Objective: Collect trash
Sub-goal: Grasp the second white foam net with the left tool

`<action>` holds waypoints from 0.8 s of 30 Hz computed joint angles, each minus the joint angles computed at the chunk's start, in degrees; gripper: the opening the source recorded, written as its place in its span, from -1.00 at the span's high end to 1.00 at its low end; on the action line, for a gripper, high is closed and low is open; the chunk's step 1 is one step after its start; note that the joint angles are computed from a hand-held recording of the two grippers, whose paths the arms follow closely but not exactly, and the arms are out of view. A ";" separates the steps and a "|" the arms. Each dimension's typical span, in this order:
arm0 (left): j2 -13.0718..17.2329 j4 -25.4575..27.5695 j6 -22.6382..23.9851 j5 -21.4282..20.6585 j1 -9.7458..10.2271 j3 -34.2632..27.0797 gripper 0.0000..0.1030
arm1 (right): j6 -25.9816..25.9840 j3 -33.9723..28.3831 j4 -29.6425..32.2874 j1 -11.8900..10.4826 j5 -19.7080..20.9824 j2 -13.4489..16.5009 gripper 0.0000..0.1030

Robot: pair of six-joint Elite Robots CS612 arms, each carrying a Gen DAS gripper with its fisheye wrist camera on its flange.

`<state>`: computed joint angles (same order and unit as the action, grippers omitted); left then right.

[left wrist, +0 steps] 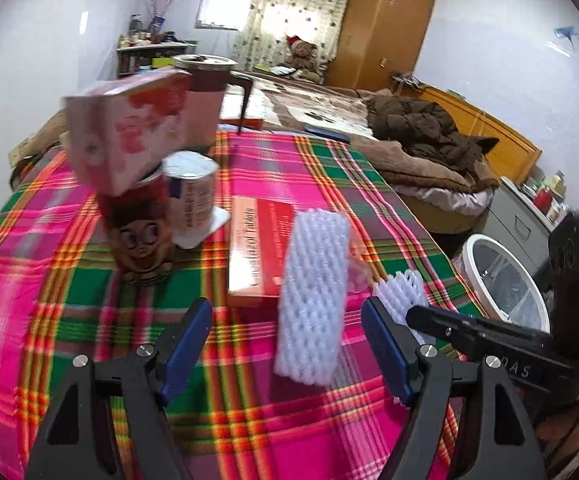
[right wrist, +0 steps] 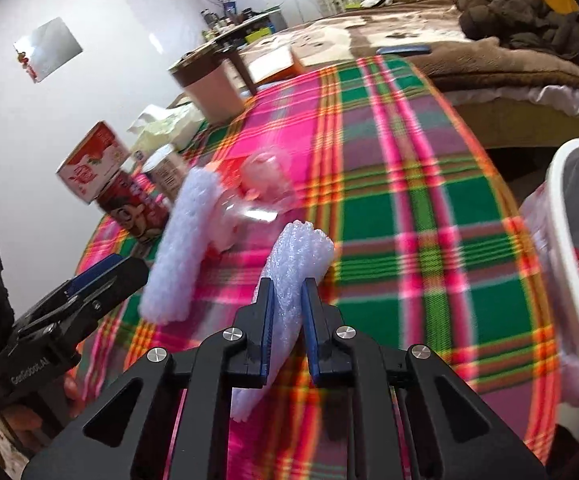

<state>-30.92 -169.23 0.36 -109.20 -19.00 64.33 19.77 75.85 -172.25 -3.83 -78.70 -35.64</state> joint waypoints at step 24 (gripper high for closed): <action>1.83 4.61 3.19 4.92 -1.36 -3.66 0.33 | -2.15 -2.54 2.01 -0.84 -2.19 1.03 0.73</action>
